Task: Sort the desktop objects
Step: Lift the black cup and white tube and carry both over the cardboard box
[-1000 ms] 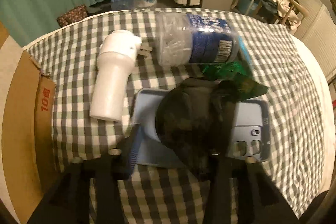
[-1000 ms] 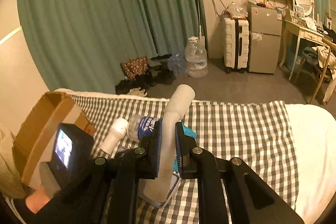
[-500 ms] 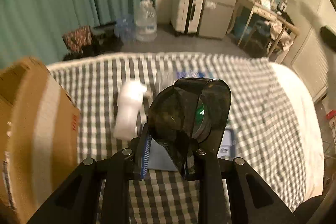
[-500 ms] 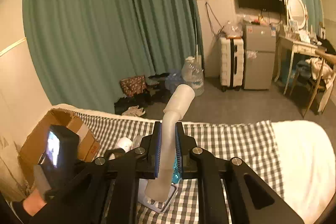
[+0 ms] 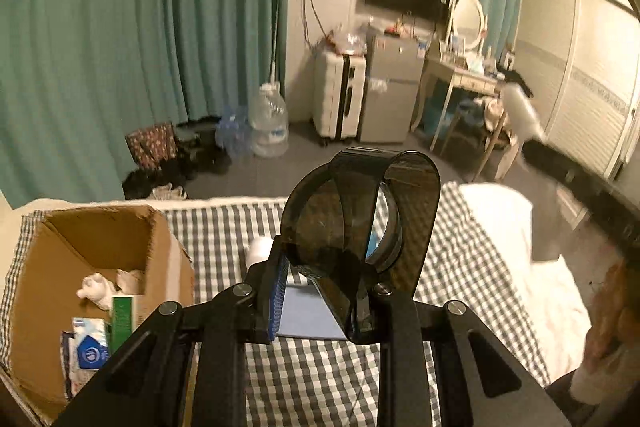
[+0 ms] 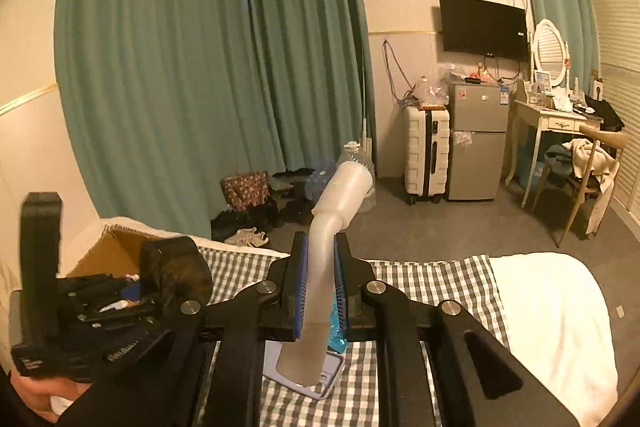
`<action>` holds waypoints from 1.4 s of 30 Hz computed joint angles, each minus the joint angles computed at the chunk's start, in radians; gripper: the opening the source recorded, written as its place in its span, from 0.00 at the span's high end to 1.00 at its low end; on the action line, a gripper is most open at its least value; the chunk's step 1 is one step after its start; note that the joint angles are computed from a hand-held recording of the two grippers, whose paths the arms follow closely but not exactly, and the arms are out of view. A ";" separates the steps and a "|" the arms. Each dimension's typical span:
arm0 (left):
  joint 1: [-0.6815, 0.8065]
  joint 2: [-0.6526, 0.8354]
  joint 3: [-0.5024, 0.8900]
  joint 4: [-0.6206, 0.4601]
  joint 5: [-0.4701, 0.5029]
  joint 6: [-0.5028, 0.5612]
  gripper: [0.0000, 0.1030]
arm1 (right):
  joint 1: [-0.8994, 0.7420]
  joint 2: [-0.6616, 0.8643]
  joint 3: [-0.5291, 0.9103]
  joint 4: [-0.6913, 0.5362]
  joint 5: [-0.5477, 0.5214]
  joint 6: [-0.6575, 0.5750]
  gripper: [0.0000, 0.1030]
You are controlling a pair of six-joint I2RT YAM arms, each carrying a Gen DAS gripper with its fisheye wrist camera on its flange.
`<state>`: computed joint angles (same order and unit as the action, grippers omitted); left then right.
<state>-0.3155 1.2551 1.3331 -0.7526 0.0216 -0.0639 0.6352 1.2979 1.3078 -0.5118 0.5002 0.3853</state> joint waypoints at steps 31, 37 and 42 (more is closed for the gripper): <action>0.697 -0.189 0.102 -0.139 0.392 0.202 0.77 | 0.351 0.369 0.496 -0.129 0.225 0.030 0.89; 0.859 -0.142 0.108 -0.131 0.476 0.234 0.77 | 0.378 0.473 0.609 -0.145 0.209 0.015 0.89; 0.936 -0.109 0.086 -0.098 0.475 0.257 0.76 | 0.391 0.566 0.688 -0.134 0.168 0.005 0.89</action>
